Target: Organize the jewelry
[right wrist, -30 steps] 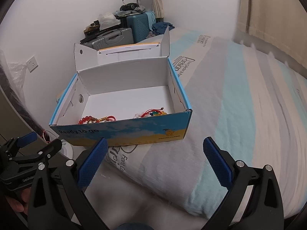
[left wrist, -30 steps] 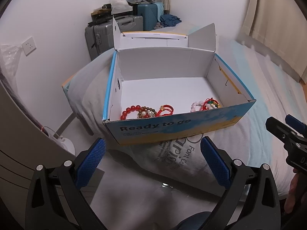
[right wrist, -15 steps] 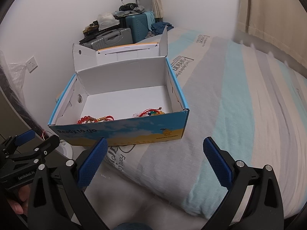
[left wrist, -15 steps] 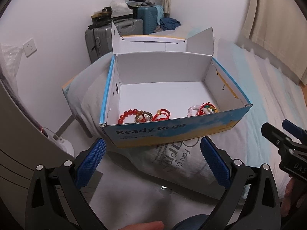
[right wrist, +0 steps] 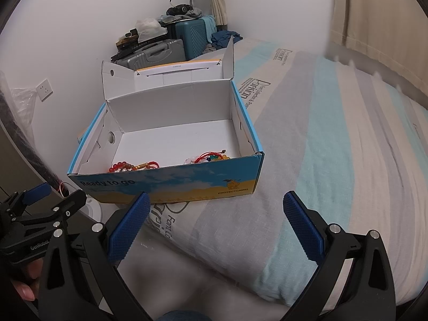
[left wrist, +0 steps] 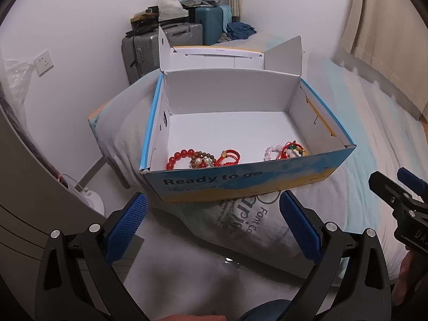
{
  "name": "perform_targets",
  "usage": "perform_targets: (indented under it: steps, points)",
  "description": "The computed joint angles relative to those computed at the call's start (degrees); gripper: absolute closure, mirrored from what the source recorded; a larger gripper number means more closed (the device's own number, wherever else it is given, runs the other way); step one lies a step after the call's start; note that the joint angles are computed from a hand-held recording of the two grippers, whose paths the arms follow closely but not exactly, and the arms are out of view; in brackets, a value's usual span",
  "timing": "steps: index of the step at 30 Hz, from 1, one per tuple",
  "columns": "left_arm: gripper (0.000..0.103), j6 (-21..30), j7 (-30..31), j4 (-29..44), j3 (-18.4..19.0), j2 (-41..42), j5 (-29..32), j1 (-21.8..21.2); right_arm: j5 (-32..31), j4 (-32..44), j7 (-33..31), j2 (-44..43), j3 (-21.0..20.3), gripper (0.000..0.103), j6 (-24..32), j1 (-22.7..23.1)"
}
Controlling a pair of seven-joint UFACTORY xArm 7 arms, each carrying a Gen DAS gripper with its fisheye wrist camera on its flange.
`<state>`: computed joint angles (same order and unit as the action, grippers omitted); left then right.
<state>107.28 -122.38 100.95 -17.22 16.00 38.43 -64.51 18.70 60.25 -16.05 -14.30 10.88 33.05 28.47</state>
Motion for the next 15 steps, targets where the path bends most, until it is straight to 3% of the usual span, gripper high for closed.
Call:
perform_targets:
  steps: [15]
  points:
    - [0.006, 2.39, 0.74, 2.2, 0.61, 1.09, 0.59, -1.27, -0.12, 0.35, 0.19, -0.12, 0.11, 0.007, 0.38, 0.03]
